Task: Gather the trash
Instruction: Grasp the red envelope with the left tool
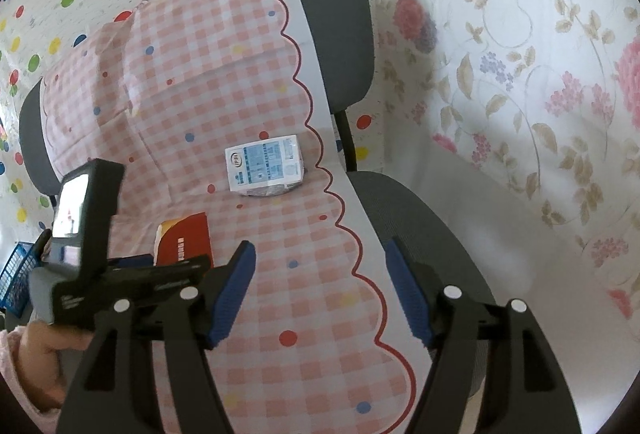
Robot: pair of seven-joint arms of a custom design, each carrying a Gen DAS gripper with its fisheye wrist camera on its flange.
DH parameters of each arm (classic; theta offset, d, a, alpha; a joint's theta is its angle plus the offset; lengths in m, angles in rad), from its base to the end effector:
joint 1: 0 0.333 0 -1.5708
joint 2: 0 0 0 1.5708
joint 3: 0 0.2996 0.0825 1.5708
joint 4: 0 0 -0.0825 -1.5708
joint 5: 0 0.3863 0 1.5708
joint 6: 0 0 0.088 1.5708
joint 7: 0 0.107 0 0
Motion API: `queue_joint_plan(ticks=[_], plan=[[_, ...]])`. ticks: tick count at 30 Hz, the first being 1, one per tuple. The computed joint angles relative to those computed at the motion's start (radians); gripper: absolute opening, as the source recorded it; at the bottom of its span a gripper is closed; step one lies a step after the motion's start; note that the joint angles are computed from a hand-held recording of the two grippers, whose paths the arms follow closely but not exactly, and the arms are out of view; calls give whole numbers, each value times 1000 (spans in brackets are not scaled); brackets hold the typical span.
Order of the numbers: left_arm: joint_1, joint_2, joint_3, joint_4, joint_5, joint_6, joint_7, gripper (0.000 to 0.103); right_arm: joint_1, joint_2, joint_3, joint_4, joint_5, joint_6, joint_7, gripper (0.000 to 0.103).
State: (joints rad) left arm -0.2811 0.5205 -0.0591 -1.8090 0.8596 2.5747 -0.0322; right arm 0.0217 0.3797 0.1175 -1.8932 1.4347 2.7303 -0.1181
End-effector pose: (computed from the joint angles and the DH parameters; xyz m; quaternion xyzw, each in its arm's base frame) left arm 0.6238 -0.2311 0.2602 -0.8480 0.4516 -0.1600 0.2267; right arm 0.6403 0.0473 0.3120 -0.7853 0.4363 -0.1576 0.4101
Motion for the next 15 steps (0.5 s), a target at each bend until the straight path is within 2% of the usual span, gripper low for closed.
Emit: queue_joint_plan(ticks=[8,11,15], plan=[[-38,100,-10,158,-55,-202,91,92,-7,13,0,10,-25,-13,25,67],[-38,95,-12,150,-65,-198,92,92,-9,5,1,-1,-26,-21,24,67],[-48,40,7,54,10,-114,42,86,-11,-13,-3,-24,-26,-34,12,67]])
